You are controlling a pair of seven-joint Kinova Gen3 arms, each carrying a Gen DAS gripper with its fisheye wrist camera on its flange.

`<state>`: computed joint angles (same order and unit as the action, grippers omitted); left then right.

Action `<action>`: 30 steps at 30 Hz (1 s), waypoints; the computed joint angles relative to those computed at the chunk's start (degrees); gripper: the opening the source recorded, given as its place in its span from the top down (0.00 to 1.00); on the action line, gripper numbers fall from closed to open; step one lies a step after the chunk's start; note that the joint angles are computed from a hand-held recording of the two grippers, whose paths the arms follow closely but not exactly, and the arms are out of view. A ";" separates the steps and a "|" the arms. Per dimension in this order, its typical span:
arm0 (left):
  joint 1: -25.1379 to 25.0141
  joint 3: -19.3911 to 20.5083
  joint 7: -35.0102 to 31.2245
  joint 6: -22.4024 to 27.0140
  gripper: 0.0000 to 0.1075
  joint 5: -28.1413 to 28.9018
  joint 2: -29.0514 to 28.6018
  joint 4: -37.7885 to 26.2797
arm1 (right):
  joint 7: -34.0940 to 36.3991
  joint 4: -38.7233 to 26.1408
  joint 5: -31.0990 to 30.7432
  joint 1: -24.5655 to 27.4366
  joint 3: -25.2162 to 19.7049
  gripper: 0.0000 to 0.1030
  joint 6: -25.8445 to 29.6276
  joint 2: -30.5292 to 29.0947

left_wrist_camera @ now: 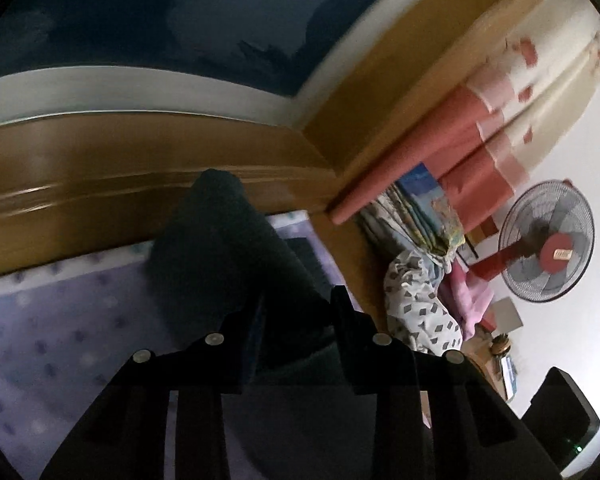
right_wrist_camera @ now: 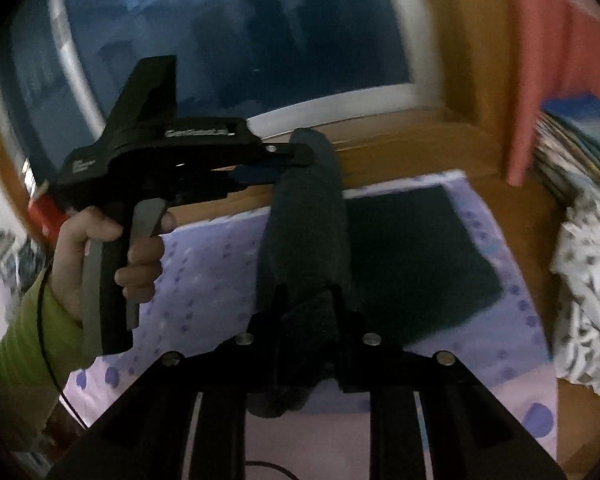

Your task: Fold clothes

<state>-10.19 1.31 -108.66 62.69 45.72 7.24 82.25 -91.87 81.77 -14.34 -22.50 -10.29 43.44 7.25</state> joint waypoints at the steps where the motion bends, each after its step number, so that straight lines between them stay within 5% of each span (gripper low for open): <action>1: 1.37 0.73 1.72 -0.42 0.70 -1.52 1.22 -1.68 | 1.60 0.15 -2.16 1.71 0.50 0.83 0.48 0.14; 7: 8.95 3.94 12.42 -2.19 0.70 -13.02 8.48 -9.05 | 7.54 0.61 -12.32 9.84 2.14 0.83 4.56 3.72; 15: 12.02 5.29 19.67 -5.96 0.70 -18.31 9.35 -8.16 | 15.83 -4.22 -20.01 16.99 1.44 0.74 15.36 8.84; 19: 11.80 4.82 20.87 -8.55 0.70 -19.15 4.04 -3.49 | 21.90 -8.31 -22.19 19.69 1.30 0.72 19.29 9.80; 22: 12.96 3.45 24.25 -11.74 0.70 -23.19 -1.89 1.88 | 25.18 -13.19 -23.66 20.63 0.82 0.55 22.80 12.28; 30: 15.06 2.54 37.53 -15.18 0.70 -31.54 -9.81 13.02 | 20.47 -30.51 -22.27 18.58 -1.32 0.54 35.30 26.09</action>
